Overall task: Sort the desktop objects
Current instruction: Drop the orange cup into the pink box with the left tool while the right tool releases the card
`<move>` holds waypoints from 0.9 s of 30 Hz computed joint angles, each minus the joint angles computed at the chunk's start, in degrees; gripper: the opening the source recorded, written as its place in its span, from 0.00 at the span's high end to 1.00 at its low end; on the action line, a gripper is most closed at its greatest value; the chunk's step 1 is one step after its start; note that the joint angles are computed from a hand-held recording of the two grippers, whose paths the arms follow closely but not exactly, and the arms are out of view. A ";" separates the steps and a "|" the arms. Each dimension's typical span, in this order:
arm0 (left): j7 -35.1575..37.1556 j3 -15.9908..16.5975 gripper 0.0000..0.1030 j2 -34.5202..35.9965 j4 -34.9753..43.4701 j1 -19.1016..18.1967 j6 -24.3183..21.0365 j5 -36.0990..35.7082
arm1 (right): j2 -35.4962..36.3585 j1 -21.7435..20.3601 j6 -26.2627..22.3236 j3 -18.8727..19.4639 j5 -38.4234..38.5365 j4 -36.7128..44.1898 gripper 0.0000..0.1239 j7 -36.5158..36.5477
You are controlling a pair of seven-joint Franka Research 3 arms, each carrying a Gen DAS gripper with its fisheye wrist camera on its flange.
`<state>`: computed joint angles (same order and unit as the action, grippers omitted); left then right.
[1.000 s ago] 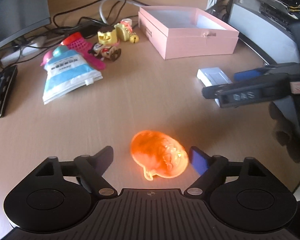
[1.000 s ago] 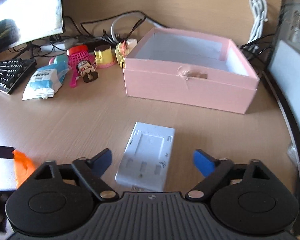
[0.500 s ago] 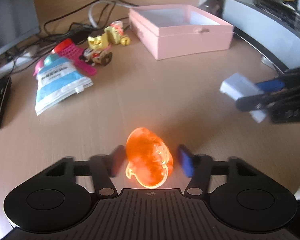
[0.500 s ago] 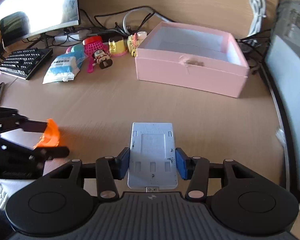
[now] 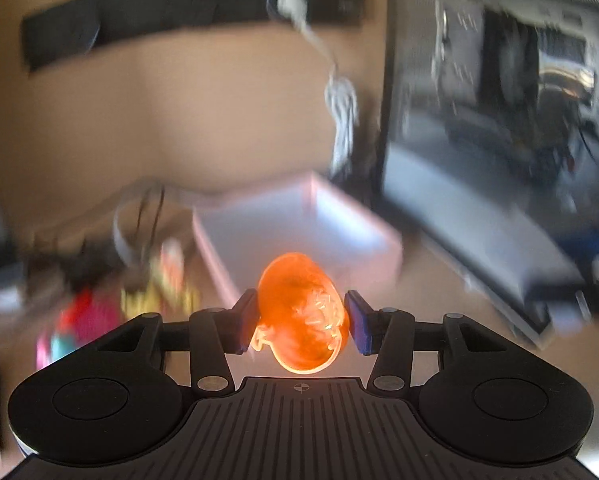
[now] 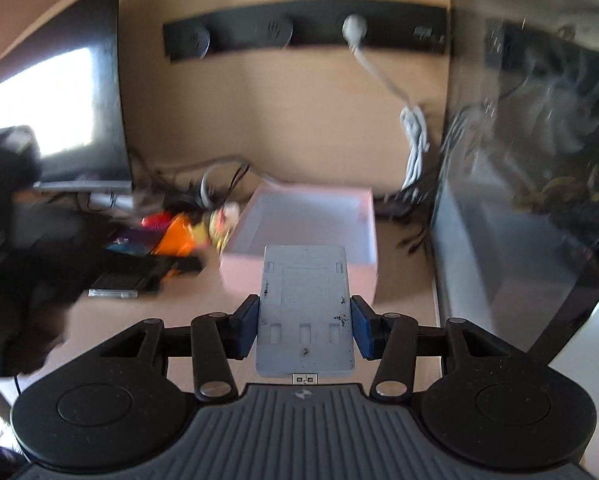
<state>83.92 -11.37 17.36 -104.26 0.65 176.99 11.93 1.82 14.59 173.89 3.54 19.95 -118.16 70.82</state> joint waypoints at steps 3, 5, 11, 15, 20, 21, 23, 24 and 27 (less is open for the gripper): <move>-2.71 4.46 0.42 7.05 12.40 -4.50 -3.11 3.78 | 1.32 0.54 1.89 -1.05 -6.46 1.30 0.62 6.16; -3.82 4.49 0.18 10.09 18.04 -4.68 -6.08 3.46 | 2.27 0.72 1.69 -1.45 -8.55 2.58 0.62 8.15; -9.01 6.10 0.06 4.21 8.26 -4.15 -3.76 5.29 | 6.47 -0.33 -0.33 -1.42 -8.47 7.64 0.62 6.94; -12.54 6.62 0.05 -2.96 -4.01 -2.94 -3.70 5.86 | 11.70 -1.24 -3.37 -1.26 -7.25 14.65 0.62 5.86; -21.25 8.80 0.03 -11.62 -16.92 -2.63 -5.23 10.53 | 21.99 1.41 -9.70 -4.84 -10.10 29.14 0.62 12.65; -23.49 8.91 0.03 -12.86 -18.75 -2.36 -5.70 11.75 | 24.40 1.70 -11.14 -5.11 -10.43 32.61 0.62 14.15; -26.27 8.60 0.03 -14.97 -21.66 -1.16 -6.23 12.75 | 29.27 2.03 -12.99 -5.14 -10.93 39.34 0.62 16.15; -28.24 8.58 0.03 -15.75 -22.72 -0.58 -6.72 13.76 | 31.81 2.29 -13.46 -5.26 -11.43 42.65 0.62 16.80; -33.52 8.35 0.03 -17.71 -24.80 1.19 -8.34 17.24 | 39.32 3.33 -16.53 -6.05 -13.23 53.07 0.58 18.09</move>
<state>50.40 -3.02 -0.35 -129.05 1.84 168.65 29.17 41.14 17.92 157.36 -2.50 6.72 -65.09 88.91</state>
